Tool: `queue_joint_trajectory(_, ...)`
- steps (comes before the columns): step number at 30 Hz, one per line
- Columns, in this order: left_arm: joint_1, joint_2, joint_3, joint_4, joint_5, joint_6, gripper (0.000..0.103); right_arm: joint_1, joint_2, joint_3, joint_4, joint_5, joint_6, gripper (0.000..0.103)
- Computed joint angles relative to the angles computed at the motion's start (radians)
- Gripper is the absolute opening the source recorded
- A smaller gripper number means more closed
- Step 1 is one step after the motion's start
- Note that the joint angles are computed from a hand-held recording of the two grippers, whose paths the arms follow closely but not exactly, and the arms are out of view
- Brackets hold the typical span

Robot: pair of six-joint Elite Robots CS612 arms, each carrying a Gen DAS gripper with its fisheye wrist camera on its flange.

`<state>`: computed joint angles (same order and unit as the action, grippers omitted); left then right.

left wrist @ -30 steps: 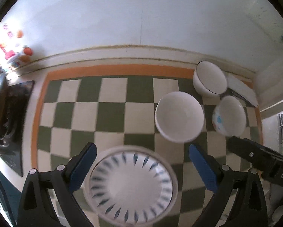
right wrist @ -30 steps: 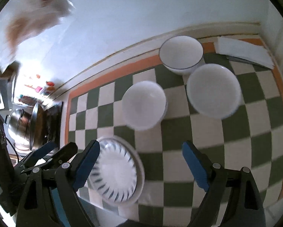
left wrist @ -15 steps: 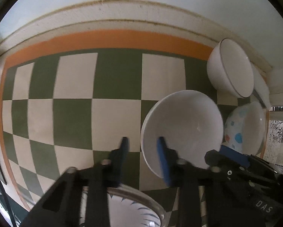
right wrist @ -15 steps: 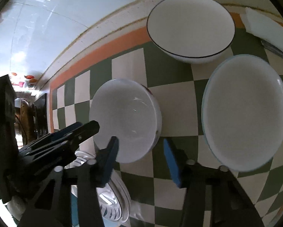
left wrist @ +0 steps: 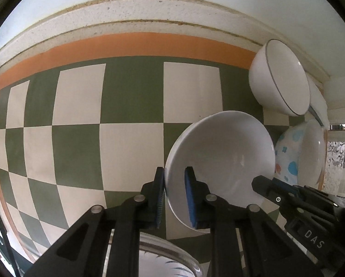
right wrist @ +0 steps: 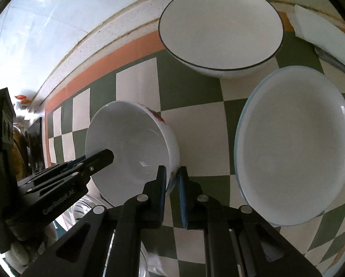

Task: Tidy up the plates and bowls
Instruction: 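Grasp the rim of the red-flower white bowl with both grippers, then carry the red-flower bowl into the blue-dot bowl and open the right gripper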

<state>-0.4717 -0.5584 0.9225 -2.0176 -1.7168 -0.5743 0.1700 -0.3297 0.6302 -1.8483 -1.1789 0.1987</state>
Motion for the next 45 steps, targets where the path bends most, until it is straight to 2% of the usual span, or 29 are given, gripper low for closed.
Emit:
queue_joint_trajectory(5,-0.010,-0.042,0.050,-0.033,0.000,0.001,0.015,-0.003,-0.051,0.076,-0.039,-0.004,-0.020,0.012)
queue_joint_trajectory(11,-0.040,-0.103,0.126,-0.079,0.000,0.036,0.015,-0.024,-0.165,0.251,-0.137,0.009,-0.017,0.012)
queue_joint_trajectory(17,-0.073,-0.138,0.178,-0.093,-0.031,0.069,0.015,-0.051,-0.282,0.436,-0.214,0.000,-0.021,0.012)
queue_joint_trajectory(21,-0.095,-0.136,0.191,-0.081,-0.047,0.092,0.015,-0.069,-0.332,0.533,-0.243,-0.002,-0.010,0.012)
queue_joint_trajectory(29,-0.121,-0.105,0.173,0.006,-0.068,0.136,0.015,-0.094,-0.348,0.621,-0.249,0.008,0.023,0.012)
queue_joint_trajectory(39,-0.131,-0.079,0.137,0.072,-0.059,0.162,0.015,-0.097,-0.334,0.626,-0.211,0.014,-0.005,0.012)
queue_joint_trajectory(41,-0.136,-0.058,0.102,0.090,-0.058,0.159,0.015,-0.097,-0.331,0.620,-0.202,0.018,-0.009,0.012)
queue_joint_trajectory(45,-0.128,-0.081,0.116,0.084,-0.068,0.159,0.015,-0.099,-0.325,0.594,-0.155,0.011,-0.029,0.013)
